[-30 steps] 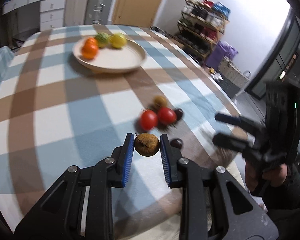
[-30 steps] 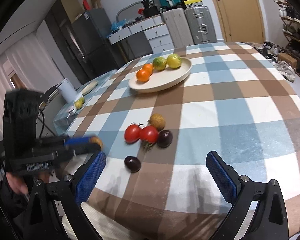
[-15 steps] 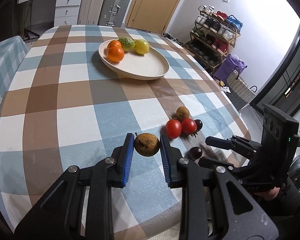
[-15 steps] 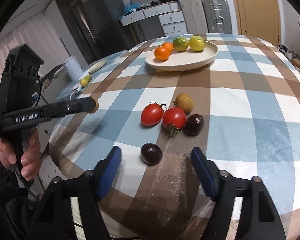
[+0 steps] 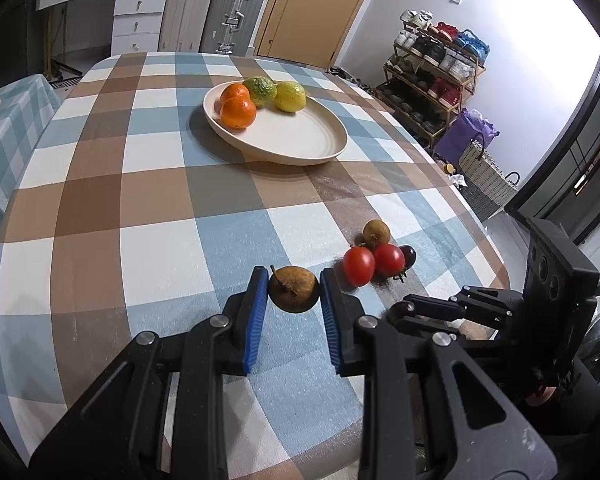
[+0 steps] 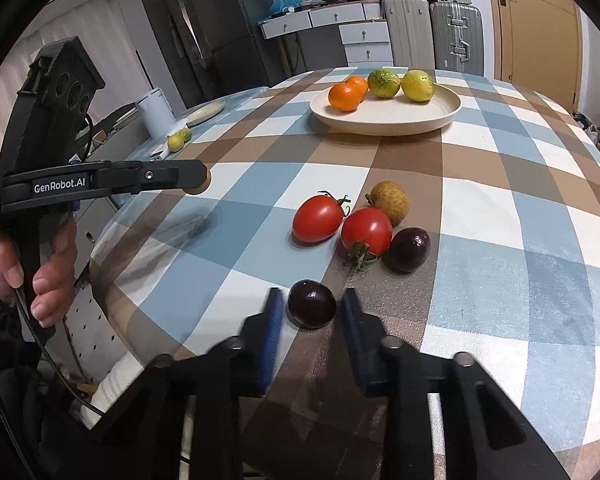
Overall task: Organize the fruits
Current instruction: 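Grasp a dark purple plum with the right gripper while the left gripper holds the brown fruit, then carry the brown fruit and plum over the white plate with both grippers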
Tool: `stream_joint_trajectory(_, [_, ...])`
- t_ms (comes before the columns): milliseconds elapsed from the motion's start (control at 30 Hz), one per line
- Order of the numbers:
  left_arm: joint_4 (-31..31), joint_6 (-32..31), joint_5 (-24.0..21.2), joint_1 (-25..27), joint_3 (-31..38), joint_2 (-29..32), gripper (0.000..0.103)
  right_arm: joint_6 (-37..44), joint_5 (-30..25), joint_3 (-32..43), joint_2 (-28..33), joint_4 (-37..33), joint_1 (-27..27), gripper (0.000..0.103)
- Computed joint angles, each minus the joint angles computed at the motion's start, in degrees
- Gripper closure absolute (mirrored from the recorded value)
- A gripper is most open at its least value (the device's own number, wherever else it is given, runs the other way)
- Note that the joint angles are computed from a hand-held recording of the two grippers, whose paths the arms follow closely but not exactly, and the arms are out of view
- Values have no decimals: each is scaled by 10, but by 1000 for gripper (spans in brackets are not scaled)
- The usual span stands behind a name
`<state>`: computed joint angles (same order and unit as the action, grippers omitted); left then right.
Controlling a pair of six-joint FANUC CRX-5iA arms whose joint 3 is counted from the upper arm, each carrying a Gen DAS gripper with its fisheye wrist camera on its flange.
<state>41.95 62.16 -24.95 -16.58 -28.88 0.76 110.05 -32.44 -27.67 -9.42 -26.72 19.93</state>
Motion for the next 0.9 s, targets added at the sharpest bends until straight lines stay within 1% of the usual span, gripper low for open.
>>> stream_joint_trajectory(200, [-15, 12, 1, -1, 12, 11, 79, 37, 2, 1, -5, -38, -16, 78])
stream_joint_trajectory(433, [-44, 42, 0, -4, 40, 30, 79, 121, -16, 21, -13, -118, -69, 78])
stream_joint_trajectory(567, [-74, 62, -9, -6, 83, 55, 79, 168, -37, 45, -5, -165, -109, 78])
stream_joint_trajectory(700, [-97, 67, -24, -9, 136, 87, 79, 195, -47, 74, 12, -186, -134, 78])
stream_joint_trajectory(800, [-92, 57, -34, -10, 176, 115, 79, 207, -59, 101, 33, -197, -149, 78])
stream_joint_trajectory(900, [-107, 76, -47, -8, 224, 148, 79, 211, -66, 132, 60, -202, -162, 78])
